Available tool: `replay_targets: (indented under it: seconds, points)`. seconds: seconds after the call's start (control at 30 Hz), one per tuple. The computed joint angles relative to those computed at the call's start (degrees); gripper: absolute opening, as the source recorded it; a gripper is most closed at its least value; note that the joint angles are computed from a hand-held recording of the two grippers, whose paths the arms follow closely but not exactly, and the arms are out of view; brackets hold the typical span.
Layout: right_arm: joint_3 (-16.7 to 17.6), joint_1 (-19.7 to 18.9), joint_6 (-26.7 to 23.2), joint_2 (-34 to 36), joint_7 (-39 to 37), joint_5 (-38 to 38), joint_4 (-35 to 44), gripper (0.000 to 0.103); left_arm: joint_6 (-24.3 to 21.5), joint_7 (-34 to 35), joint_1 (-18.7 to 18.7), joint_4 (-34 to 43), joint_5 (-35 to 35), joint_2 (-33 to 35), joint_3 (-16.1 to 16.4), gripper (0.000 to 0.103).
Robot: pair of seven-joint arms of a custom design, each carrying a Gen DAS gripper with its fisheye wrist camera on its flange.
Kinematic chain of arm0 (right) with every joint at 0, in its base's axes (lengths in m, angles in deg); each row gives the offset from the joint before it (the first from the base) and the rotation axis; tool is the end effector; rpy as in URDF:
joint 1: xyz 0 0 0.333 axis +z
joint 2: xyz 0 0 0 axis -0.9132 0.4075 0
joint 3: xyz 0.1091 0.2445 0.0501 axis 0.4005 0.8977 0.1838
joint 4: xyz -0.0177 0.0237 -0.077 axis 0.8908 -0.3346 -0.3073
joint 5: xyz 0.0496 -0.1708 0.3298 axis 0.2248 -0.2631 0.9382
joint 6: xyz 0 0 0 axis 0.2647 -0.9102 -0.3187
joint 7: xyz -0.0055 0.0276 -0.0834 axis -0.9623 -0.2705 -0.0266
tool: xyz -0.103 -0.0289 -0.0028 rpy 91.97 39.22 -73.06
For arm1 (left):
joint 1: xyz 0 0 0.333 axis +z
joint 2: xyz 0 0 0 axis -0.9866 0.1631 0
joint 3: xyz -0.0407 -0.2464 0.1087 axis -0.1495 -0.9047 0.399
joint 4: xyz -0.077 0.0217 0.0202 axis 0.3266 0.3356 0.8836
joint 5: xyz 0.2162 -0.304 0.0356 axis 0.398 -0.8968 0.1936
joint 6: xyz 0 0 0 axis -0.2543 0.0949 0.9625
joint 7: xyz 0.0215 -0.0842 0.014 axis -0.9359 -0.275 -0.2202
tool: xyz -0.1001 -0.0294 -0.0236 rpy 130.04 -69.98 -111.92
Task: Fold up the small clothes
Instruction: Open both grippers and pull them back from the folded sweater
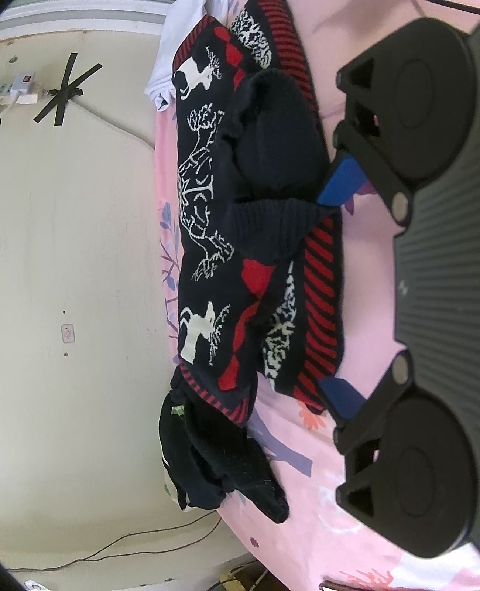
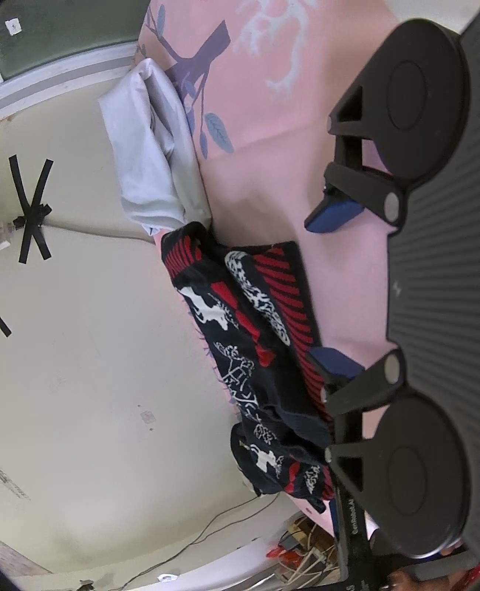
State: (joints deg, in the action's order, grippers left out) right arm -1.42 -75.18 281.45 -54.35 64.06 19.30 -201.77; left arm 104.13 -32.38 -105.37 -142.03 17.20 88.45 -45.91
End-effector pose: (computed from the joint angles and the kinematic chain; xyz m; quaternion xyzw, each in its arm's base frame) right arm 0.6071 0.1241 0.3624 -0.5705 0.6318 -0.1811 0.4925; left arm 0.6249 -0.0643 0.3739 -0.6166 0.6376 -0.2916 0.3581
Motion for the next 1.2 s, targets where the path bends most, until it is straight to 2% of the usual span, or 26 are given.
replay_targets:
  seconds: [0.2, 0.3, 0.37, 0.43, 0.5, 0.53, 0.57, 0.63, 0.67, 0.83, 0.97, 1.1, 1.2]
  points:
    - [-1.9, 2.7, -1.4, -0.8, -3.0, 2.2, -0.1, 0.071, -0.3, 1.3, 1.1, -0.2, -1.1, -0.2, -1.3, 0.103]
    - [-1.0, 2.4, -1.9, -0.7, -4.3, 2.6, -0.1, 0.077, -1.3, 5.3, 4.9, -0.4, -4.0, -0.7, -5.9, 0.103]
    - [-0.3, 2.0, -2.1, -0.7, -4.9, 2.7, 0.0, 0.082, -1.8, 9.3, 8.5, -0.8, -7.1, -1.0, -10.3, 0.103]
    - [-0.3, 2.3, -2.4, -0.8, -5.5, 3.7, -0.1, 0.085, -2.6, 16.3, 14.3, -1.3, -12.4, -1.4, -17.1, 0.103]
    - [0.0, 2.3, -2.2, -0.8, -5.6, 4.6, -0.3, 0.086, -2.8, 24.5, 21.9, -2.1, -18.6, -1.6, -25.9, 0.103]
    - [-0.3, 2.7, -2.0, -0.9, -5.7, 5.4, -0.5, 0.086, -2.4, 28.4, 23.9, -2.7, -22.3, -1.7, -28.4, 0.103]
    - [-0.4, 3.0, -1.8, -1.0, -5.6, 6.1, -0.6, 0.086, -3.0, 28.3, 24.2, -2.7, -22.5, -1.8, -28.9, 0.103]
    - [1.0, 1.8, -1.4, -0.9, -4.1, 5.9, -0.9, 0.087, -6.5, 26.6, 20.3, -1.7, -22.4, -1.8, -25.2, 0.103]
    - [2.1, 0.6, -1.6, -0.9, -3.0, 5.1, -1.0, 0.087, -6.0, 27.1, 19.9, -2.1, -23.2, -2.0, -24.7, 0.103]
    - [6.8, -3.9, -2.9, -1.4, 0.8, 1.4, -1.7, 0.087, -5.1, 32.5, 20.7, -4.5, -28.7, -3.2, -26.0, 0.103]
    - [5.4, -2.1, -2.3, -2.6, 1.6, 2.0, -3.0, 0.087, -3.1, 33.9, 18.2, -6.6, -30.4, -4.1, -23.2, 0.103]
    - [0.1, 3.5, 2.8, -2.7, 3.2, 6.6, -4.7, 0.087, -1.3, 37.5, 18.7, -8.4, -33.3, -4.8, -23.9, 0.103]
    - [-0.5, 3.7, 1.2, -2.9, 5.2, 3.5, -3.8, 0.088, -1.0, 40.7, 19.9, -9.3, -35.9, -5.3, -25.5, 0.103]
